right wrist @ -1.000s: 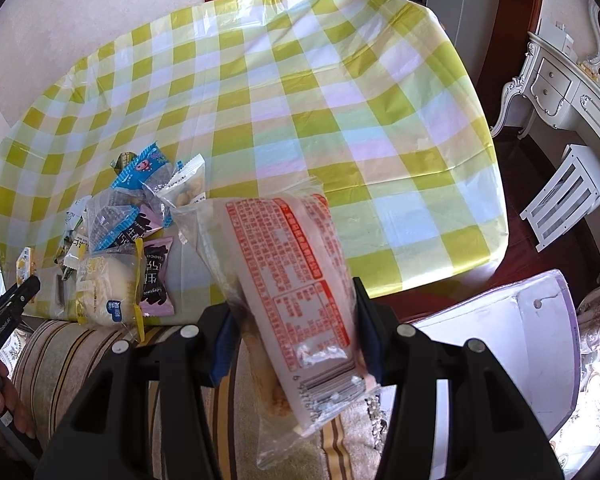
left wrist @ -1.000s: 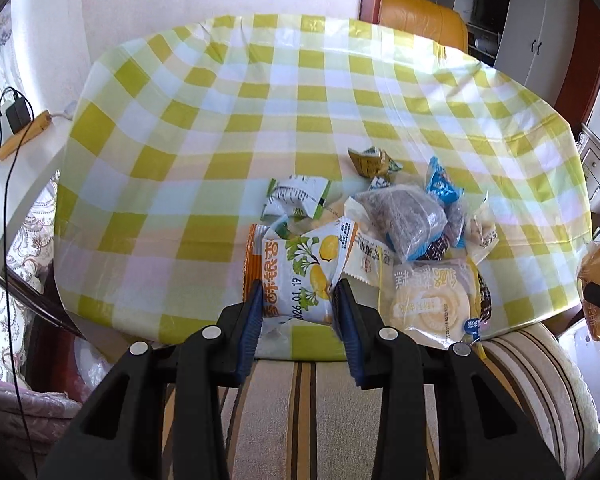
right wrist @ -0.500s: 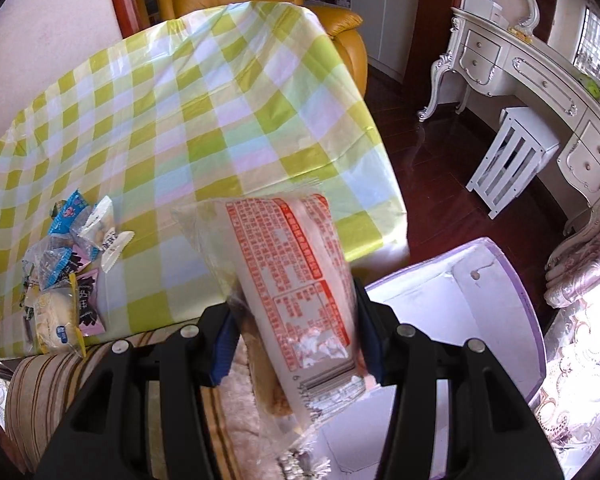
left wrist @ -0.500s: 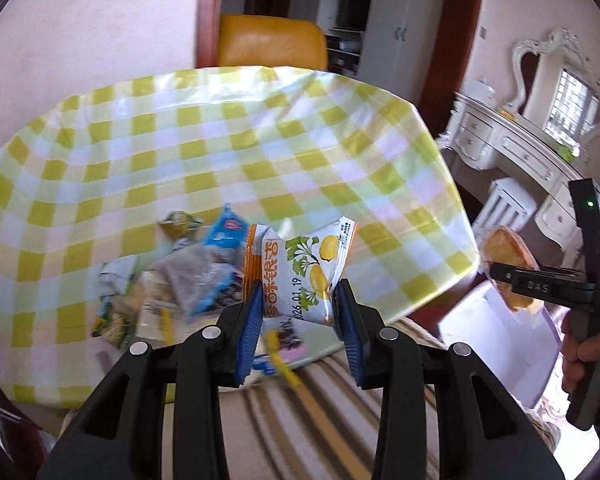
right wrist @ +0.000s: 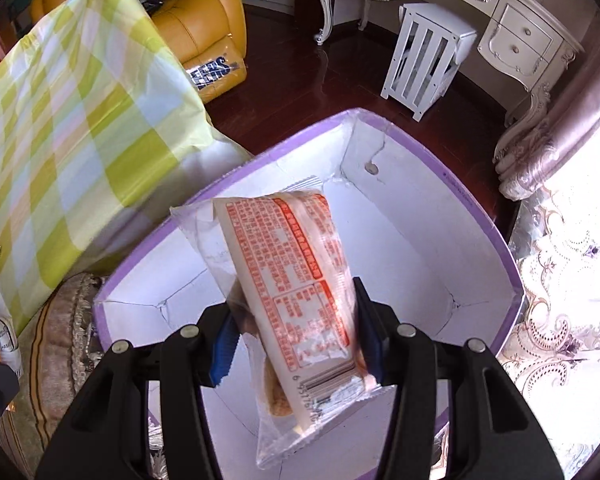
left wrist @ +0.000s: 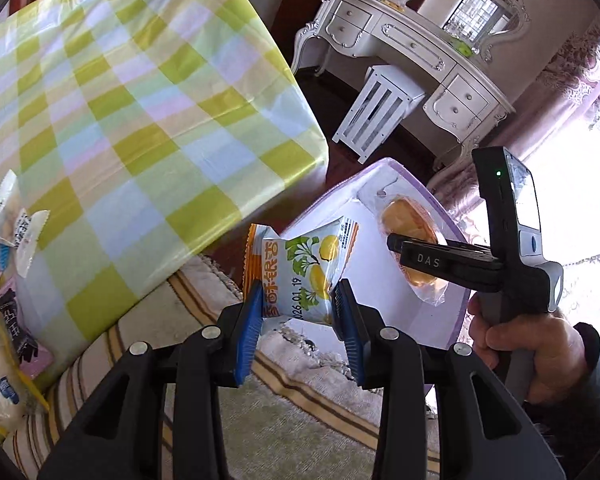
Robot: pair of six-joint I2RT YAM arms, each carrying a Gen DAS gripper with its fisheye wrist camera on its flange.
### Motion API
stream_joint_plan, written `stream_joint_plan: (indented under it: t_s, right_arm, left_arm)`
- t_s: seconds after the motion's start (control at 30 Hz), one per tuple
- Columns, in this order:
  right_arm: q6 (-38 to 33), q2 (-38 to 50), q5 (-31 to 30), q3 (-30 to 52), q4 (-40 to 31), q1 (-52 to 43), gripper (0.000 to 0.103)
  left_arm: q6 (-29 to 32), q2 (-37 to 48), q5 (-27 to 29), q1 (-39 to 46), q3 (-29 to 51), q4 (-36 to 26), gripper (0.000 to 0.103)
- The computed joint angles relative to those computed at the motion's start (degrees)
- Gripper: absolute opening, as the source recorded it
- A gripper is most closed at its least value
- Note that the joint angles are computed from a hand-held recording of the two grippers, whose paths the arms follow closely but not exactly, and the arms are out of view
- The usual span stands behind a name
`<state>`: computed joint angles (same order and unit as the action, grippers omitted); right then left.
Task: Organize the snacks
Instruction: 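Carry both packets to the white box while both tools open to drop them inside, then return both tools to the snack pile on the table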
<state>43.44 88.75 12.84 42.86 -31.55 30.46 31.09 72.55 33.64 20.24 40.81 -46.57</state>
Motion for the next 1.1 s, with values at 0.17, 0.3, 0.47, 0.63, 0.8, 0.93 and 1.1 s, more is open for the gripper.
stream_joint_plan:
  t_s: [0.17, 0.3, 0.47, 0.63, 0.8, 0.93, 1.1]
  right_arm:
    - [0.58, 2.56, -1.59, -2.77, 3.52, -3.04, 0.052]
    - [0.85, 4.13, -2.58, -3.47, 4.73, -4.61, 0.052]
    - [0.55, 4.82, -2.97, -3.84, 5.71, -6.1, 0.06]
    - [0.52, 4.74, -2.03, -3.04, 5.3, -5.7, 0.076]
    - [2.33, 3.11, -0.86, -1.94, 3.64, -4.2, 0.077]
    - [4.35, 0.66, 2.64, 0.34, 1.0, -1.5, 0.077]
    - [5.75, 0.21, 4.95, 5.74, -2.53, 3.51, 0.08]
  left_arm:
    - [-4.46, 5.12, -0.71, -6.76, 0.57, 3.36, 0.036]
    - [-6.61, 5.84, -0.93, -10.92, 0.6, 4.26, 0.036]
    - [-7.35, 9.72, 1.07, -11.94, 2.29, 4.21, 0.049]
    - [-7.23, 9.64, 2.71, -10.27, 2.5, 3.65, 0.076]
    - [-8.25, 6.98, 2.45, -9.3, 1.82, 4.3, 0.077]
    - [-8.1, 2.43, 0.51, -6.13, 1.06, 4.88, 0.077]
    - [-4.36, -2.89, 0.55, 2.35, 0.74, 5.65, 0.082]
